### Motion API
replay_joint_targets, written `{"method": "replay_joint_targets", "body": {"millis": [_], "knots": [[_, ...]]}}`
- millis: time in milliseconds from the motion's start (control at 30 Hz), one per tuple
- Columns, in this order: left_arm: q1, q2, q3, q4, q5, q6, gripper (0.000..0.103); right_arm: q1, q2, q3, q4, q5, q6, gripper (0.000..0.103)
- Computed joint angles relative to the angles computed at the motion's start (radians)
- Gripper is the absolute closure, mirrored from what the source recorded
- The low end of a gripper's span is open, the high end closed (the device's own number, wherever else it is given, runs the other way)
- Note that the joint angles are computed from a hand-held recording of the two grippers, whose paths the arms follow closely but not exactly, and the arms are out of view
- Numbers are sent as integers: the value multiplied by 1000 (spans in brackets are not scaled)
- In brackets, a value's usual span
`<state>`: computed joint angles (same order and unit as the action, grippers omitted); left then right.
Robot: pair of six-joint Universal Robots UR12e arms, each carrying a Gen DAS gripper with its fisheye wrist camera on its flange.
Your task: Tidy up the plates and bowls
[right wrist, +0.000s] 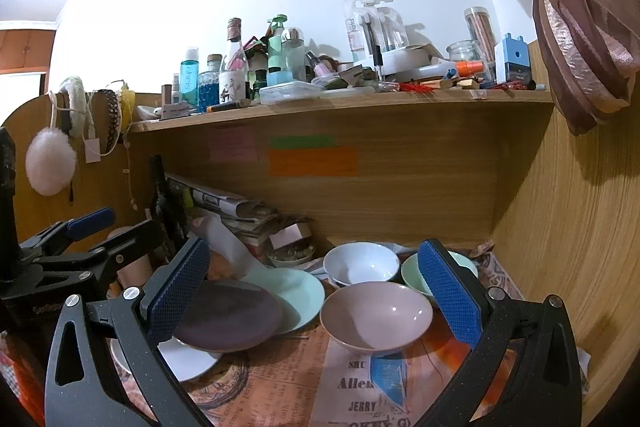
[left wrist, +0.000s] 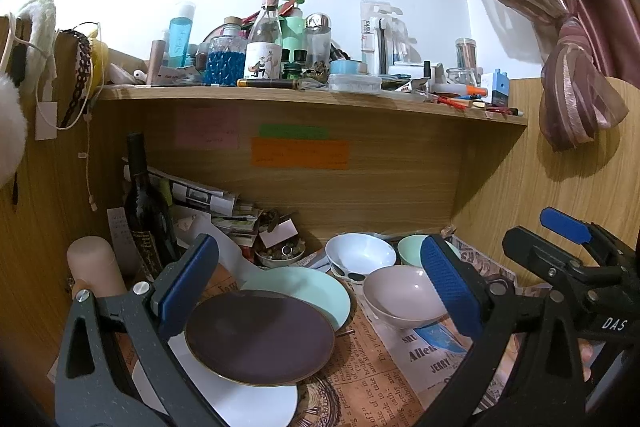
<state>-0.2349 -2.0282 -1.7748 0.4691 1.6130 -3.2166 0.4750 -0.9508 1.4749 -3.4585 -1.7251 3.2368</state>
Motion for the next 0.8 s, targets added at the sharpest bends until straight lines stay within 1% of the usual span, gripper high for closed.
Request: {"method": "replay_joint_targets", "body": {"millis": [233,433,800], "knots": [[-7,-2,4,0,12,8,0,1,2,-4,-1,-7,-6,0],[-8,-4,2,6,11,11,0,-1,4,-6,-5,3,-7,0],[-6,-3,3,2,10,10,0,1,5,-4,-9,-1,-8,0]]}}
